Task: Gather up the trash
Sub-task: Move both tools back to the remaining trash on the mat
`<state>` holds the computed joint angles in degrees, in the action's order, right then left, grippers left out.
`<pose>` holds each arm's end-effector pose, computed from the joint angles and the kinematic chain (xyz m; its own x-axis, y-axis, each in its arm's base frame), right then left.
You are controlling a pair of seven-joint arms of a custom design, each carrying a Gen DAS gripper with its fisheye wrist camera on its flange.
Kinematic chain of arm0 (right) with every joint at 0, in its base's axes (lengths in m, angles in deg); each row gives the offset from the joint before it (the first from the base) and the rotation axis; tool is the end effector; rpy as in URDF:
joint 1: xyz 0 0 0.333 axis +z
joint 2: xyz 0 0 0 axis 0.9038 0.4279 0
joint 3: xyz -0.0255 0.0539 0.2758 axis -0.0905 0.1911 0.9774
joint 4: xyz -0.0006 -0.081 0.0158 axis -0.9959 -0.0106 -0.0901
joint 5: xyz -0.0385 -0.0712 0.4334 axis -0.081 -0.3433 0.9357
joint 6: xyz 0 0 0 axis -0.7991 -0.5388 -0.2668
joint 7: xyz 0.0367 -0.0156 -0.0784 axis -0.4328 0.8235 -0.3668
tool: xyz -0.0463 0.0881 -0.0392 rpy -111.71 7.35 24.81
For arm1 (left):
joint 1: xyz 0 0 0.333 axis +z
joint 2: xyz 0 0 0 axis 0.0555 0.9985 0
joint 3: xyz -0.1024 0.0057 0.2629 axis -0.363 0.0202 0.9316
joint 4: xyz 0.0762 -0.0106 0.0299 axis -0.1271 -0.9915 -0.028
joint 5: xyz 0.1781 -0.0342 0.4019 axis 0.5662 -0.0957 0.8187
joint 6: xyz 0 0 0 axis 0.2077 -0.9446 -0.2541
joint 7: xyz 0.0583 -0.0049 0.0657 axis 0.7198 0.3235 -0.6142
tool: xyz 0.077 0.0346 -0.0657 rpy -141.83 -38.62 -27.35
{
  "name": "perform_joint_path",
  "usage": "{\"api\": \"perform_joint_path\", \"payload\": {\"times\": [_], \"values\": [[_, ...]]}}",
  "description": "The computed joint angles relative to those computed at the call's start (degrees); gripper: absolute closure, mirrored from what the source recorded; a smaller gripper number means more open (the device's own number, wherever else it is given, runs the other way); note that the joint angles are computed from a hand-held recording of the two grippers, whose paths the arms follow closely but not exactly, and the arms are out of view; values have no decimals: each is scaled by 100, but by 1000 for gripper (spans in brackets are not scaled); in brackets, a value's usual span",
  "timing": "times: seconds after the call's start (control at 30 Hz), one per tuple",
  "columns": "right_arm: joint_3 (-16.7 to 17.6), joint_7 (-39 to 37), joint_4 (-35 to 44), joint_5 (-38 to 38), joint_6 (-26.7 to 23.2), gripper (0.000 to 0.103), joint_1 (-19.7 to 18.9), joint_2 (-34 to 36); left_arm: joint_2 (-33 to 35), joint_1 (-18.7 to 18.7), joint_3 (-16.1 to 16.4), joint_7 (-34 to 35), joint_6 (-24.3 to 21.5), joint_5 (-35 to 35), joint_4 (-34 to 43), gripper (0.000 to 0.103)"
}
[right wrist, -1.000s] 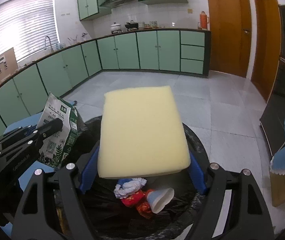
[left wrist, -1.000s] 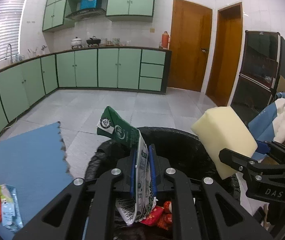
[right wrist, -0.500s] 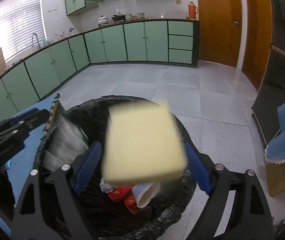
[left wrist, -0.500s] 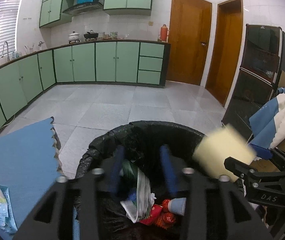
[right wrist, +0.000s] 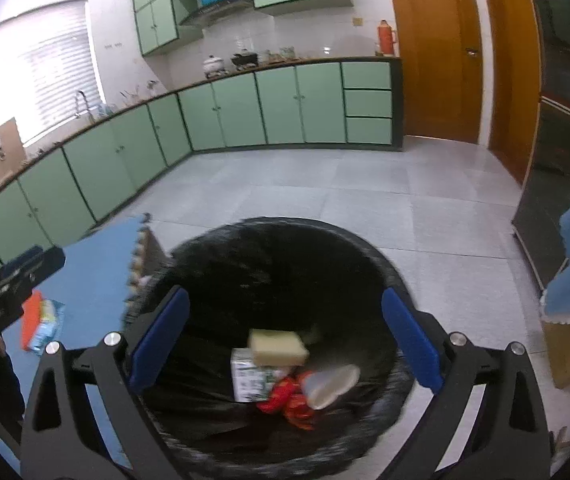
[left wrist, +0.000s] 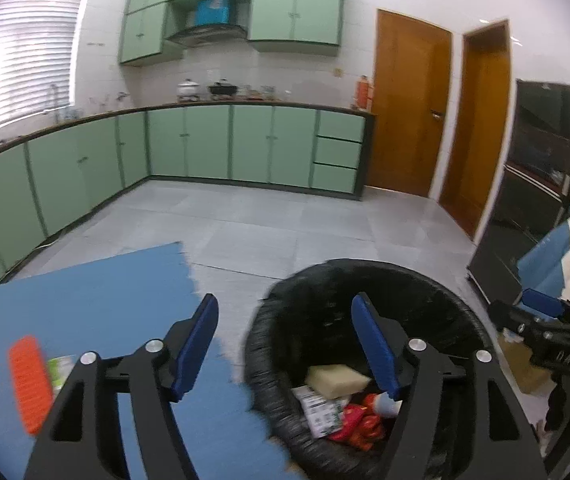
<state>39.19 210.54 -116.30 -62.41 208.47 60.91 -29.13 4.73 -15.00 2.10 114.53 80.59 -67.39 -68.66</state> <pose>0.4461 0.1029 0.5384 -0.3393 -0.9320 -0.1273 -0.5181 0.2981 -0.8017 0.5454 -0.1662 0.5657 -0.5091 -0.8572 0.0780 -0.4657 0.1981 -0.8625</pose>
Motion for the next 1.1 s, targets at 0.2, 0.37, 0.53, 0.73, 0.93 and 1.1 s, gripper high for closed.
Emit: {"api": "perform_joint_path", "payload": {"times": [0.2,0.37,0.53,0.73,0.93,1.1], "values": [[252,-2,568,-33,274,8,233,632,-690,536,217,-540,168,588,-736,32],[412,73,1297,-238,467,8,515,1541,-937,1042,352,-1164,357,1416,-1134,32],[541,353,2036,-772,512,8,823,2447,-1019,1496,455,-1703,587,2129,-1411,32],[420,371,2830,-1145,409,8,1342,3326,-1067,1811,661,-2079,594,2599,-1598,32],[171,242,3434,-1241,267,8,1872,4016,-1089,2030,745,-2276,625,2875,-1724,32],[-36,-259,3983,-1000,15,8,2339,4617,-1019,2161,772,-2400,628,3020,-1703,32]]}}
